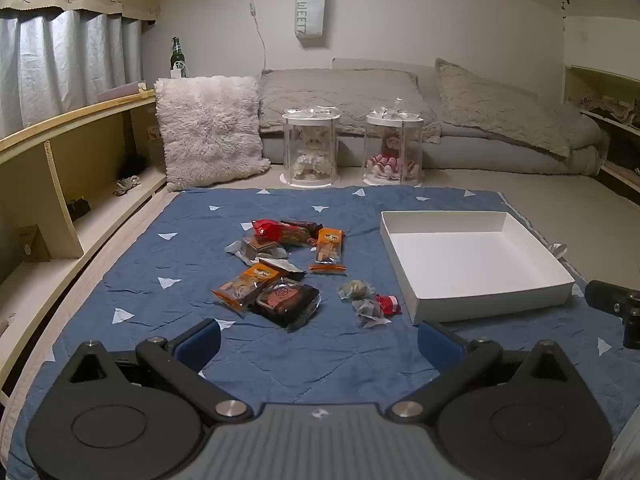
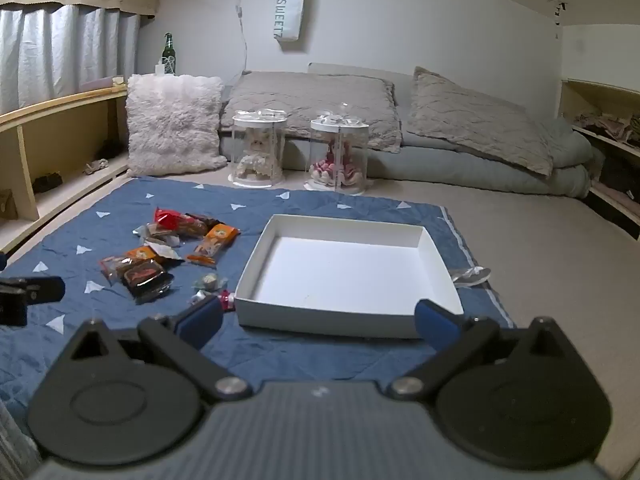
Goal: Organize snacks
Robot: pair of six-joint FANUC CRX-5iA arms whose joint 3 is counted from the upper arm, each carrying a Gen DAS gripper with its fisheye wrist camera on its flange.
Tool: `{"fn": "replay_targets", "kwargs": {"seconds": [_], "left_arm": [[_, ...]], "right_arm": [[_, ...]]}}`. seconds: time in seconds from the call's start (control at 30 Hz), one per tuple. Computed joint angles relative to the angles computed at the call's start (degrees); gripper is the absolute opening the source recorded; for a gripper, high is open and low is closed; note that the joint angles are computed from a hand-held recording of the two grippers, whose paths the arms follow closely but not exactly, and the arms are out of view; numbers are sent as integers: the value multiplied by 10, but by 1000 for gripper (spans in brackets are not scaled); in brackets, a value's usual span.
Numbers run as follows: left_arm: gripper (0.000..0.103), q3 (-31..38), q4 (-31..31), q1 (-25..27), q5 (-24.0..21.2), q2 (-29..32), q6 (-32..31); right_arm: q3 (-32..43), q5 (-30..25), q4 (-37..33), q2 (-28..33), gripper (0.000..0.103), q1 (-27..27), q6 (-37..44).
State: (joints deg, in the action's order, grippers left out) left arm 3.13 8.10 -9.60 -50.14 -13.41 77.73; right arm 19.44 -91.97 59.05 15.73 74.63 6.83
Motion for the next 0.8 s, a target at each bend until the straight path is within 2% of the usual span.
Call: {"fn": "replay_targets", "kwargs": {"seconds": [0.8], "left_arm": [[103, -2, 7, 1, 1, 0, 0]], "right_arm": [[6, -2, -3, 3, 103, -1, 3]]}}
